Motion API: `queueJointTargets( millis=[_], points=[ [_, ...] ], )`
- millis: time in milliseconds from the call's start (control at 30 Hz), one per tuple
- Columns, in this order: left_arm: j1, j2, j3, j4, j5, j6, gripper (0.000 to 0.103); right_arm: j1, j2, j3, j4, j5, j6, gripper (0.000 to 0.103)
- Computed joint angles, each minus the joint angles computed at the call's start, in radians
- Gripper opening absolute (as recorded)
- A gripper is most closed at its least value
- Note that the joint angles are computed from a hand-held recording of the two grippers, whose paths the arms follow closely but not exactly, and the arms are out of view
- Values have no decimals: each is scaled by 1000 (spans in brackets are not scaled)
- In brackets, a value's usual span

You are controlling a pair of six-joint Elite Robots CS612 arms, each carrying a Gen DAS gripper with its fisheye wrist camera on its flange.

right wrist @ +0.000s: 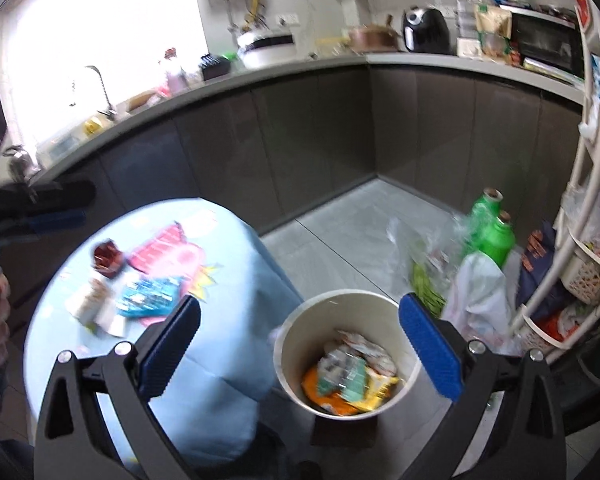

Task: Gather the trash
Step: 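Move both tools back over the table, then grasp the blue blister pack with the right tool while the left tool grasps the paper cup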

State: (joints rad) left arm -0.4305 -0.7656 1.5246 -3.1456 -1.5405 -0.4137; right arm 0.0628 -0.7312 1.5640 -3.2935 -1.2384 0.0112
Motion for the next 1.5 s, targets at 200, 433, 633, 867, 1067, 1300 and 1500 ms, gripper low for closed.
queueJointTargets(
  millis=[200, 433, 633, 867, 1067, 1300, 1500],
  points=[
    [10, -66, 119, -37, 83, -62, 94, 25, -21, 4, 2, 70, -31, 100],
    [51, -111, 240, -60, 133, -182, 94, 73, -21, -19, 106, 125, -95, 100],
    [97, -116, 299, -51, 117, -269, 94, 109, -13, -52, 218, 160, -141, 100],
    [133, -64, 253, -15, 67, -200, 94, 130, 0, -87, 284, 170, -163, 100],
    [138, -14, 175, 27, 51, -80, 94, 135, 15, -118, 329, 156, -179, 100],
    [147, 31, 111, 119, 25, -27, 77, 149, 77, -235, 493, 135, -295, 99],
    [154, 18, 134, 88, 12, -33, 68, 164, 146, -366, 656, 137, -470, 99]
  ],
)
